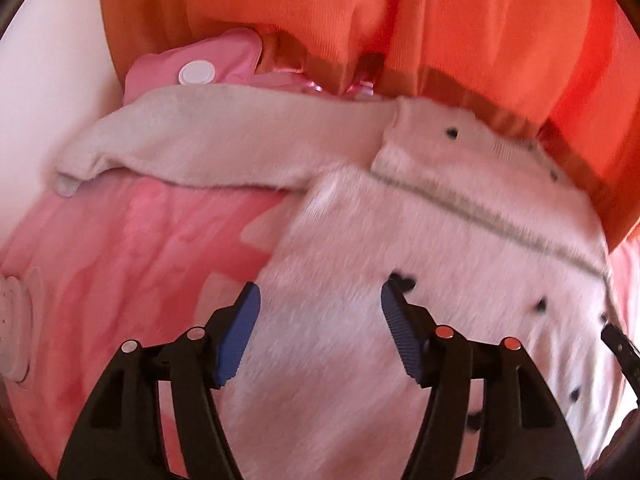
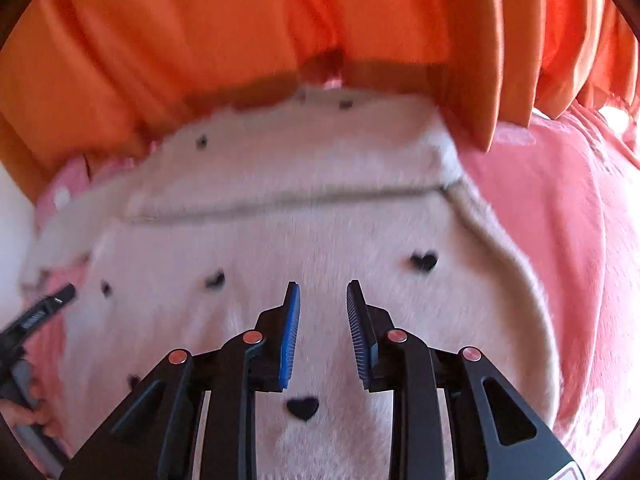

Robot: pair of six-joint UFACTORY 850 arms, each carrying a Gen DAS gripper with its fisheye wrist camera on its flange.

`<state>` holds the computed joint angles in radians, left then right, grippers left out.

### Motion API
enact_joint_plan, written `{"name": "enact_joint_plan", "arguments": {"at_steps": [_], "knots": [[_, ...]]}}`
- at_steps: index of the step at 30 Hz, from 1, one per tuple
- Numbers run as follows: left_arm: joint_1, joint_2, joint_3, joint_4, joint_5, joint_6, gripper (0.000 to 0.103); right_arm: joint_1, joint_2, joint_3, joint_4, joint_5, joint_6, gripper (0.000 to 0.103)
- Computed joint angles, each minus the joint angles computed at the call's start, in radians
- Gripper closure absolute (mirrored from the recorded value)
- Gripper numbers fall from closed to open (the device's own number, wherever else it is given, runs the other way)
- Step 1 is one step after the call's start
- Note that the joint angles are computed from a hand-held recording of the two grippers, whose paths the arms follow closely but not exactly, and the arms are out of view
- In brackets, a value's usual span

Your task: Fold small clothes

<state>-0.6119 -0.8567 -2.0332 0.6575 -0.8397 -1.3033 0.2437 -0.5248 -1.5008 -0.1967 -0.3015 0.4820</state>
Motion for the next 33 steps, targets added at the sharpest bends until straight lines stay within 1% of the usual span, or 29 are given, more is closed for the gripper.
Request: {"name": "enact_joint_plan", "arguments": {"at_steps": [1,2,3,5,7,8,9,10,11,12,13,14,15,16,17,18,19,20,22,24,25,26,27,28,29,30,31,32,33], "knots": [[0.001,-0.002,0.003,-0.005,-0.005,0.009,0.041,0.012,-0.015,-0.011,-0.043,-0.013,0.024,0.078],[0.002,-0.012,-0.009,-0.012,-0.015,0.021,0.041,0.026,-0.034,-0.029,-0.108,-0.043,0.058,0.076],[0.005,-0.021,-0.016,-0.018,-0.027,0.041,0.041,0.035,-0.049,-0.039,-0.145,-0.066,0.079,0.072],[0.008,-0.037,-0.031,-0.026,-0.052,0.063,0.041,0.048,-0.084,-0.068,-0.148,-0.117,0.086,0.069],[0.015,-0.057,-0.049,-0.052,-0.069,0.098,0.038,0.058,-0.087,-0.065,-0.227,-0.110,0.173,0.067],[0.020,-0.063,-0.053,-0.072,-0.072,0.114,0.035,0.063,-0.089,-0.073,-0.248,-0.117,0.188,0.067],[0.027,-0.067,-0.055,-0.098,-0.068,0.132,0.033,0.061,-0.084,-0.069,-0.238,-0.101,0.188,0.067],[0.038,-0.059,-0.039,-0.125,-0.042,0.134,0.032,0.055,-0.066,-0.052,-0.202,-0.062,0.175,0.067],[0.048,-0.038,-0.008,-0.141,0.000,0.119,0.032,0.049,-0.051,-0.038,-0.170,-0.025,0.156,0.067],[0.059,-0.011,0.030,-0.146,0.050,0.092,0.033,0.048,-0.038,-0.028,-0.180,0.004,0.166,0.066],[0.071,0.022,0.073,-0.132,0.099,0.045,0.033,0.050,-0.039,-0.034,-0.231,0.015,0.208,0.064],[0.085,0.056,0.118,-0.104,0.142,-0.022,0.032,0.054,-0.035,-0.030,-0.302,0.022,0.269,0.060],[0.106,0.102,0.180,-0.056,0.193,-0.127,0.028,0.058,-0.036,-0.034,-0.363,0.018,0.318,0.059],[0.121,0.133,0.225,0.001,0.220,-0.229,0.023,0.060,-0.040,-0.040,-0.382,0.014,0.332,0.059],[0.140,0.161,0.266,0.055,0.229,-0.334,0.021,0.059,-0.044,-0.045,-0.359,0.013,0.311,0.059],[0.168,0.188,0.306,0.101,0.225,-0.439,0.019,0.056,-0.052,-0.055,-0.294,0.012,0.250,0.059],[0.183,0.203,0.336,0.151,0.222,-0.531,0.019,0.053,-0.058,-0.064,-0.243,0.006,0.203,0.059],[0.213,0.208,0.354,0.159,0.193,-0.581,0.019,0.051,-0.062,-0.070,-0.207,0.001,0.176,0.059],[0.258,0.196,0.347,0.139,0.121,-0.589,0.019,0.046,-0.068,-0.080,-0.110,-0.002,0.095,0.059],[0.321,0.165,0.316,0.061,0.022,-0.545,0.019,0.041,-0.076,-0.090,-0.058,-0.008,0.045,0.059],[0.342,0.165,0.318,0.042,0.015,-0.552,0.020,0.041,-0.078,-0.093,-0.059,-0.007,0.044,0.059],[0.368,0.177,0.343,0.042,0.051,-0.587,0.020,0.041,-0.080,-0.096,-0.066,-0.008,0.050,0.058],[0.385,0.194,0.374,0.052,0.106,-0.620,0.021,0.042,-0.083,-0.100,-0.077,-0.010,0.059,0.058],[0.396,0.206,0.393,0.078,0.142,-0.668,0.024,0.042,-0.084,-0.102,-0.080,-0.012,0.063,0.057],[0.400,0.219,0.411,0.131,0.185,-0.723,0.048,0.042,-0.086,-0.104,-0.075,-0.014,0.058,0.057],[0.409,0.229,0.422,0.156,0.250,-0.737,0.080,0.041,-0.089,-0.108,-0.063,-0.017,0.050,0.057],[0.411,0.220,0.393,0.143,0.292,-0.708,0.096,0.040,-0.088,-0.109,-0.055,-0.019,0.046,0.057],[0.406,0.210,0.358,0.149,0.293,-0.683,0.095,0.040,-0.087,-0.108,-0.052,-0.018,0.046,0.057],[0.380,0.187,0.285,0.197,0.252,-0.662,0.096,0.039,-0.083,-0.104,-0.043,-0.013,0.041,0.057]]}}
